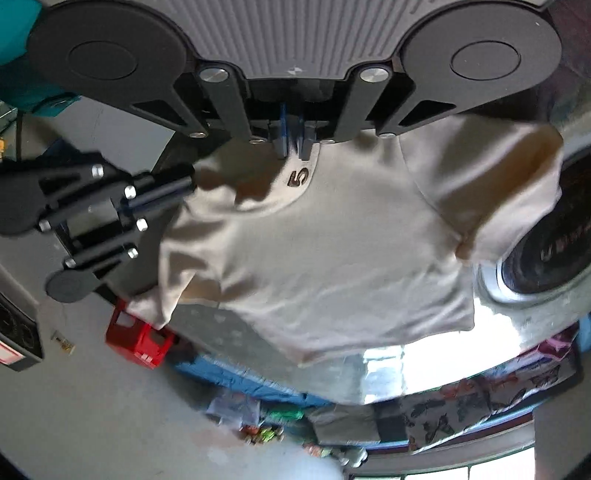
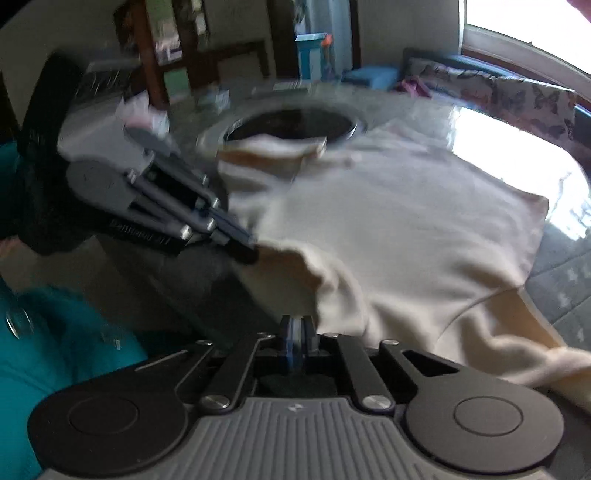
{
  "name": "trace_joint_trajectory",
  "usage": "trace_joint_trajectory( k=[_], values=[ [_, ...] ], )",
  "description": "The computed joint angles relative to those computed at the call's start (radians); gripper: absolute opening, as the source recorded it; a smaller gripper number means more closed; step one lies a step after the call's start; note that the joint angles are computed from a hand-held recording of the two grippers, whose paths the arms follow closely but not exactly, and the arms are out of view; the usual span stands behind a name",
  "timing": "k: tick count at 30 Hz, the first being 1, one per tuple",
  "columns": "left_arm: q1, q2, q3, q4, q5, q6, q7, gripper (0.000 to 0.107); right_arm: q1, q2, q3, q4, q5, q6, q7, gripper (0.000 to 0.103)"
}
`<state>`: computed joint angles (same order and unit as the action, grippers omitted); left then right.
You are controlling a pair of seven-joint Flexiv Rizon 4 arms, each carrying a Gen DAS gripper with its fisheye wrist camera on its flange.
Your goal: Fold clothes
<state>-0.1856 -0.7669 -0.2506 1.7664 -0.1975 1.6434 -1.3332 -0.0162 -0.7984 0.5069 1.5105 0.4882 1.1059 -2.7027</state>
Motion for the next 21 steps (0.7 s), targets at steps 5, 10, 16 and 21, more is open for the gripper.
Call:
trace_joint_trajectory(
  k=[5,10,16,21],
  values=[
    [0.02,-0.005,-0.007,-0.028,-0.009,0.029,-0.01,0.011,0.031,-0.043,-0.031,-0.077,0.002,0.115,0.047,0.012],
    [-0.035,-0.08,0.073,-0.165,-0.061,-0.031,-0.072,0.019,0.084,-0.137,-0.089,-0.188,-0.079,0.158,0.204,0.019],
    [-0.07,-0.182,0.136,-0.329,-0.089,-0.131,-0.136,0.031,0.1,-0.198,-0.122,-0.232,-0.174,0.156,0.331,0.025],
    [-0.076,-0.222,0.169,-0.397,-0.081,-0.135,-0.174,0.042,0.074,-0.2,-0.094,-0.201,-0.228,0.199,0.362,0.028]
  ],
)
